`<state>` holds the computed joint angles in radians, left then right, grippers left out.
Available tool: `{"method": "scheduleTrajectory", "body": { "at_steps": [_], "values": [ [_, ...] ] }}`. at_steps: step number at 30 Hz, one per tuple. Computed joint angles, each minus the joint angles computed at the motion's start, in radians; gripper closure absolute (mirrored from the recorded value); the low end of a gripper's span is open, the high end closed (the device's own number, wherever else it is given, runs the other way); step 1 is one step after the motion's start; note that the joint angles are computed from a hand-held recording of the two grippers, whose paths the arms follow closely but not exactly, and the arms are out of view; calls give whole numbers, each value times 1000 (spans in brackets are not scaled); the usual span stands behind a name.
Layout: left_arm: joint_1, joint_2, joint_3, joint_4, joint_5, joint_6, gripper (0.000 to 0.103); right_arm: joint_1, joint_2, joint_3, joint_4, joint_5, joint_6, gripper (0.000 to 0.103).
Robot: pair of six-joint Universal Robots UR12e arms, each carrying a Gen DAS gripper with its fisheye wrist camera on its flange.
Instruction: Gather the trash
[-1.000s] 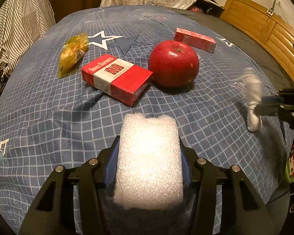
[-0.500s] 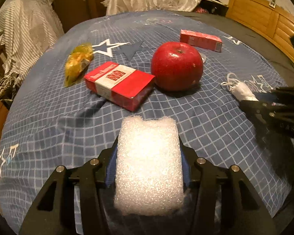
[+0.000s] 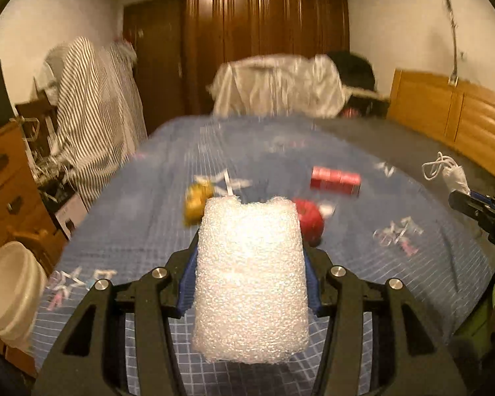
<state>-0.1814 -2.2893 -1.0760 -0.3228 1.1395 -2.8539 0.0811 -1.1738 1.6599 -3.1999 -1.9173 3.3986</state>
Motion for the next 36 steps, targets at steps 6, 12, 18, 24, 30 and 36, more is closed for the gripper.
{"method": "scheduleTrajectory", "body": {
  "at_steps": [6, 12, 18, 24, 30, 36],
  "values": [
    [12, 38, -74, 162, -15, -62, 54, 43, -31, 39, -128, -94, -41, 75],
    [16, 44, -88, 175, -22, -87, 54, 56, -40, 48, -127, -117, -26, 75],
    [17, 45, -87, 167, -28, -91, 54, 61, -36, 35, -108, -104, -28, 75],
    [31, 47, -83, 174, -3, -110, 54, 64, -5, -32, -85, -50, -48, 75],
    [63, 35, -45, 167, 55, -142, 54, 75, 64, -165, -39, 50, -92, 75],
    [109, 11, 22, 136, 131, -172, 54, 101, 160, -354, 52, 164, -124, 75]
  ]
}}
